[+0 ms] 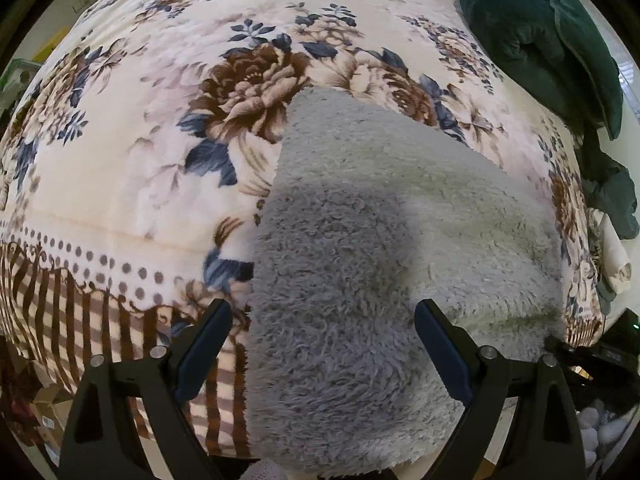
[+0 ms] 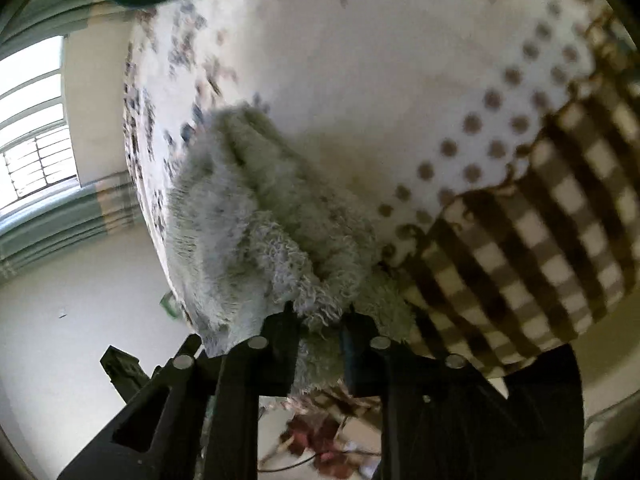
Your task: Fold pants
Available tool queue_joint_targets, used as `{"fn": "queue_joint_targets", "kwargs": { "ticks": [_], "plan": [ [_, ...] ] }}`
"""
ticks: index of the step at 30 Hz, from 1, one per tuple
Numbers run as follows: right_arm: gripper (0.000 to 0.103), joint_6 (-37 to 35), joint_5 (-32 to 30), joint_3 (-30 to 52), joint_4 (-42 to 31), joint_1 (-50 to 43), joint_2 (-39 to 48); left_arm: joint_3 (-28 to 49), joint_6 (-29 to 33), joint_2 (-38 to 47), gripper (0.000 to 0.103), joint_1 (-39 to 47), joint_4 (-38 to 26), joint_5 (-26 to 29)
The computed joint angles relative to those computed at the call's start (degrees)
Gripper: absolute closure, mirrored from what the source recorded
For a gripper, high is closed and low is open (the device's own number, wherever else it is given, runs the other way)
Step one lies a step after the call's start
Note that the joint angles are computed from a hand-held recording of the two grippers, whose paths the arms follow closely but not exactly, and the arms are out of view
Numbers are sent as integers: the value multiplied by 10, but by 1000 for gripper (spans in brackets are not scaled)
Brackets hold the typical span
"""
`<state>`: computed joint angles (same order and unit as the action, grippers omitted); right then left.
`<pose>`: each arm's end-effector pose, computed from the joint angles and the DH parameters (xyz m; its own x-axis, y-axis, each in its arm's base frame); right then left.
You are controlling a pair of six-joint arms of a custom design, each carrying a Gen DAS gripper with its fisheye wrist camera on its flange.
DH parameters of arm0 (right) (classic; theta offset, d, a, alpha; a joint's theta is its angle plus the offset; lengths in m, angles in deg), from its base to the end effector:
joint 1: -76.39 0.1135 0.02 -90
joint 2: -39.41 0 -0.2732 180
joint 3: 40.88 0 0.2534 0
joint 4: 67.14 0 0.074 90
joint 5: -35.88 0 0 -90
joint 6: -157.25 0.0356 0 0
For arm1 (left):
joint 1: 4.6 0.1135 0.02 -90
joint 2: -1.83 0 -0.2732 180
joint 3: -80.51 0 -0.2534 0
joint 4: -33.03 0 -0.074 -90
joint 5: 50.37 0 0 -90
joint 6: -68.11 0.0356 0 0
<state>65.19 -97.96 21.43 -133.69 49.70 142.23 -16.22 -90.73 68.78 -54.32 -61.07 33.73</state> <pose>0.2291 -0.0876 0.1200 -0.8718 0.4092 0.2694 0.4745 0.5682 0.6723 0.1188 -0.1345 0.3292 -0.9227 -0.3461 -0.1701 -0.3204 0.9335 -0.1611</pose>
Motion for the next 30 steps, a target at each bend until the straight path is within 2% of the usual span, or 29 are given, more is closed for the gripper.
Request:
{"fn": "queue_joint_targets", "kwargs": {
  "ticks": [4, 8, 9, 11, 12, 13, 15, 19, 24, 28, 29, 30],
  "plan": [
    [89, -12, 33, 0, -25, -23, -39, -11, -3, -5, 10, -1, 4, 7],
    [88, -31, 76, 1, -11, -28, 33, -34, -6, -4, 10, -1, 17, 20],
    [84, -44, 75, 12, -21, -20, 56, -40, -8, -8, 10, 0, 20, 25],
    [61, -61, 70, 28, -37, -13, 57, -42, -9, -18, 10, 0, 22, 26],
    [37, -82, 72, 39, -45, -8, 42, -41, -8, -22, 10, 1, 23, 23],
    [20, -93, 74, 44, -46, -7, 30, -43, -4, -27, 10, 5, 26, 22],
    [10, -119, 49, 55, -44, -11, 22, -55, 9, -40, 10, 22, 40, 27],
    [7, -144, -15, 93, -29, 4, 110, -130, 49, -73, 10, 107, 122, 80],
    [6, -199, -80, 169, -60, 57, 269, -245, 78, -123, 10, 231, 239, 206],
    [6, -226, -93, 208, -88, 84, 315, -272, 90, -143, 10, 267, 262, 248],
    [7, -238, -97, 214, -99, 87, 317, -271, 90, -150, 13, 267, 261, 246],
    [15, -237, -101, 212, -96, 89, 311, -270, 87, -165, 35, 265, 267, 246]
  ]
}}
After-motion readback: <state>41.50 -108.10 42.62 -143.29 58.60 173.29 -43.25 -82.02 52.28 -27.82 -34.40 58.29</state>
